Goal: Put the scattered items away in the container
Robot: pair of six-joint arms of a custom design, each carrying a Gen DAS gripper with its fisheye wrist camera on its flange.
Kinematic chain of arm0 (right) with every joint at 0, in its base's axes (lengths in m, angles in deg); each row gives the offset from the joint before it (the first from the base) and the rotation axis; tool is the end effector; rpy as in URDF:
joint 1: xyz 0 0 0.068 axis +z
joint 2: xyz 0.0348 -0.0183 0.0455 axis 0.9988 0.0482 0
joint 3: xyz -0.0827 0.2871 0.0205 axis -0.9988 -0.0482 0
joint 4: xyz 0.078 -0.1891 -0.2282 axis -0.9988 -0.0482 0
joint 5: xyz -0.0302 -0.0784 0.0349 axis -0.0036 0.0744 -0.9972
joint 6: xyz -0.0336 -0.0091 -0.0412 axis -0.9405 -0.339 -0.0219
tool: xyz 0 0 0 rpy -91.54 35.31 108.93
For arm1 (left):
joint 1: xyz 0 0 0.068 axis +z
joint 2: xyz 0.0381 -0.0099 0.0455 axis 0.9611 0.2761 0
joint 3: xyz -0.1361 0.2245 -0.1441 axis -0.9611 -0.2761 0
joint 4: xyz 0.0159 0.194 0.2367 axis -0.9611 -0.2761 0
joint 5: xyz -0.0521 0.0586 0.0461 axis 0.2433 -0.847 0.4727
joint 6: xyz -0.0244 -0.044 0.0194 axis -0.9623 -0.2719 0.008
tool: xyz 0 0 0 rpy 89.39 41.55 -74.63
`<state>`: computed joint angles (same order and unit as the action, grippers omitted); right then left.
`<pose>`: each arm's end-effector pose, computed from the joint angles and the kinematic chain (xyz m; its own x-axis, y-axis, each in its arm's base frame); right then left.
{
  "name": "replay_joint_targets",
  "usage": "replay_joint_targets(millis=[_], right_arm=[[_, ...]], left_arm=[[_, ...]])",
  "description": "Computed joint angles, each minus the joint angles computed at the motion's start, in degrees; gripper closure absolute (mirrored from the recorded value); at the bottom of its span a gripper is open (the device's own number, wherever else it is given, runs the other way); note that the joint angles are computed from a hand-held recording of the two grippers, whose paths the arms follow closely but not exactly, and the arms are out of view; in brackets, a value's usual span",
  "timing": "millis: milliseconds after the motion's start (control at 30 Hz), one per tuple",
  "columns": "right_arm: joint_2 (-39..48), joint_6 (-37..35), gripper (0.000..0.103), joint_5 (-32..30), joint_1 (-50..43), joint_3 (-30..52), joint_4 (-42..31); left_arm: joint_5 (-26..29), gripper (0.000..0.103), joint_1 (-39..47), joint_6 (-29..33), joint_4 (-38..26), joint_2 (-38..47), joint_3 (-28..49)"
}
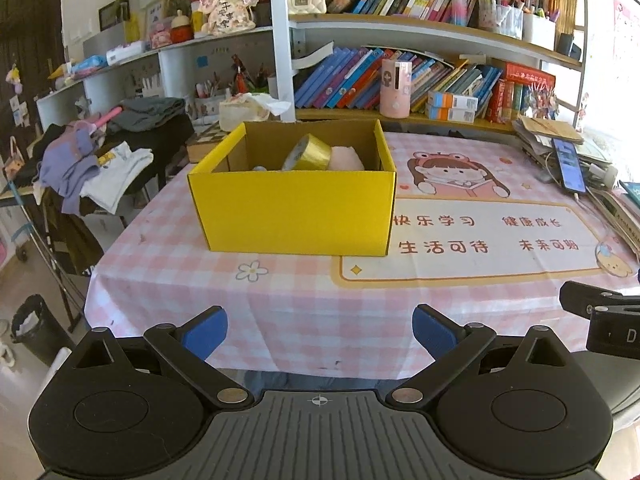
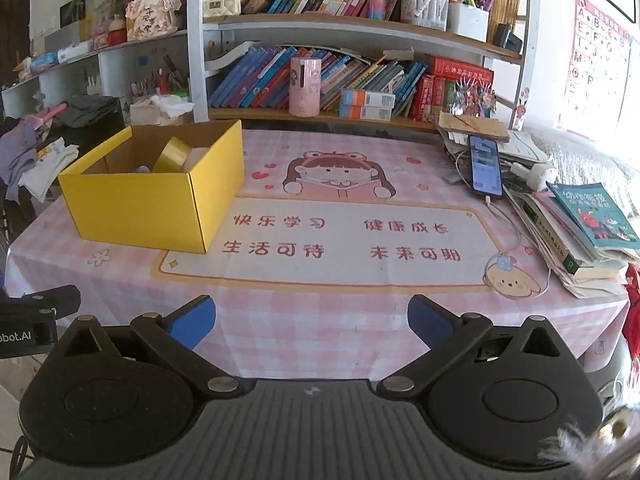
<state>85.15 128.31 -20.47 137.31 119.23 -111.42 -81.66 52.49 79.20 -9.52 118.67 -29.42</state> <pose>0.2252 0.2251 0.2291 -0.5195 0.3076 -0.7972 0.5367 0.8434 -0.0243 0.3512 -0.1434 0.2309 -0.5071 0.3741 -0.7765 0.5513 0.8333 0.0415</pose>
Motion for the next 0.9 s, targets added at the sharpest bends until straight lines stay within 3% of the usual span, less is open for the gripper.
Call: replay_joint_targets(millis=[900], right_arm=[[0.76, 0.79, 0.000, -2.41, -0.50, 0.15, -0.35]], left_arm=[[0.93, 0.002, -0.33, 0.51, -2.98, 2.81, 2.62]])
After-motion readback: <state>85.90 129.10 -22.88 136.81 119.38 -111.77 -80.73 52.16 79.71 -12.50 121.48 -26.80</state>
